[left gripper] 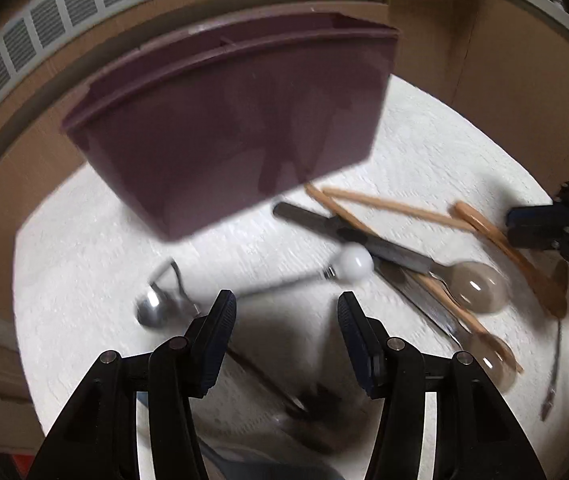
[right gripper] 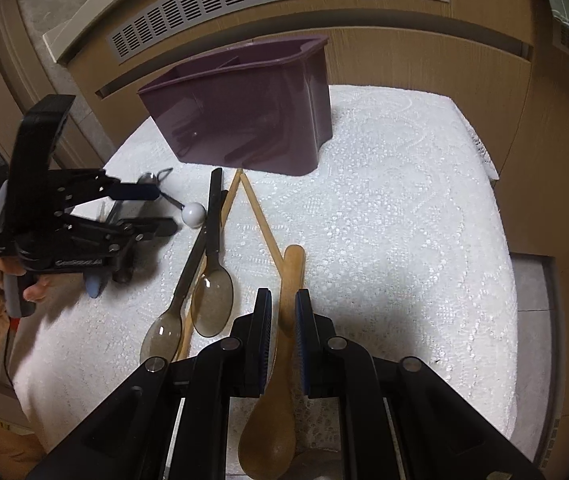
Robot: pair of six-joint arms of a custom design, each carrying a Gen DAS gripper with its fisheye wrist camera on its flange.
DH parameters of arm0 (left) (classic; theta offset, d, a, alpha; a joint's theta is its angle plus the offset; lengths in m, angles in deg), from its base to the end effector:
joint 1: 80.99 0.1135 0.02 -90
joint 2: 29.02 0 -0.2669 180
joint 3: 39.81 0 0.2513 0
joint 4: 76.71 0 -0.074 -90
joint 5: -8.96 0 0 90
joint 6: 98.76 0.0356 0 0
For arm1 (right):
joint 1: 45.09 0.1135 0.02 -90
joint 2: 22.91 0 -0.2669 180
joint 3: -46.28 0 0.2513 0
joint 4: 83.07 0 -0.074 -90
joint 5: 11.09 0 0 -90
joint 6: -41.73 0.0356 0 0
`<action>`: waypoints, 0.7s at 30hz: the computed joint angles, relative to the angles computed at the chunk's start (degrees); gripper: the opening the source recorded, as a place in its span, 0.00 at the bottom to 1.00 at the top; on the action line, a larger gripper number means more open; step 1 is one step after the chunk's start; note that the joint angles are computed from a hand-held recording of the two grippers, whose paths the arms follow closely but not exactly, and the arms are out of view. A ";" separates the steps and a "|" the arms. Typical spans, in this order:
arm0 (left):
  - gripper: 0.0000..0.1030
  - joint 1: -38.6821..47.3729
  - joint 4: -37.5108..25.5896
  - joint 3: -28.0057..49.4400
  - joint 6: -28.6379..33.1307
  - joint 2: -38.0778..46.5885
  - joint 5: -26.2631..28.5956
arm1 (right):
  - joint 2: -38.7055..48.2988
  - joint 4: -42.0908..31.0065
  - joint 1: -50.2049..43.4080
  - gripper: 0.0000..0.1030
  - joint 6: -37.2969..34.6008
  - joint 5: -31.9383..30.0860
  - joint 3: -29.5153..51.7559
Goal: Organize utensils
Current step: 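Lift the wooden spoon with the right tool while the left tool grasps the white-ball spoon, then carry both spoons to the purple caddy and open both tools to drop them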
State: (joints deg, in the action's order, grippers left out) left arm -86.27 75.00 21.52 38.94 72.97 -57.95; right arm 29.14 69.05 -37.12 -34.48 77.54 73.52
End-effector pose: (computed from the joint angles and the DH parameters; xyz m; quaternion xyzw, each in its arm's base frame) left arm 0.3018 -0.0419 0.1112 0.4624 0.8458 -0.1187 0.2380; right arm 0.1488 0.0217 0.1314 0.0443 0.9464 0.0715 0.3120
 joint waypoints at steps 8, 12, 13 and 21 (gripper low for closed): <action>0.53 3.11 -9.23 -5.55 8.47 -9.31 2.76 | 10.11 5.26 3.52 0.14 0.89 5.09 2.20; 0.53 2.01 -7.72 -7.63 10.06 -14.47 4.60 | 10.55 5.53 4.42 0.11 0.44 5.94 2.79; 0.53 1.28 -7.61 -6.63 9.46 -13.75 4.94 | 8.60 4.43 5.00 0.11 0.35 6.49 2.67; 0.54 -0.67 -15.73 14.93 -1.13 7.72 8.64 | -1.92 -2.69 1.57 0.11 -0.48 4.79 1.47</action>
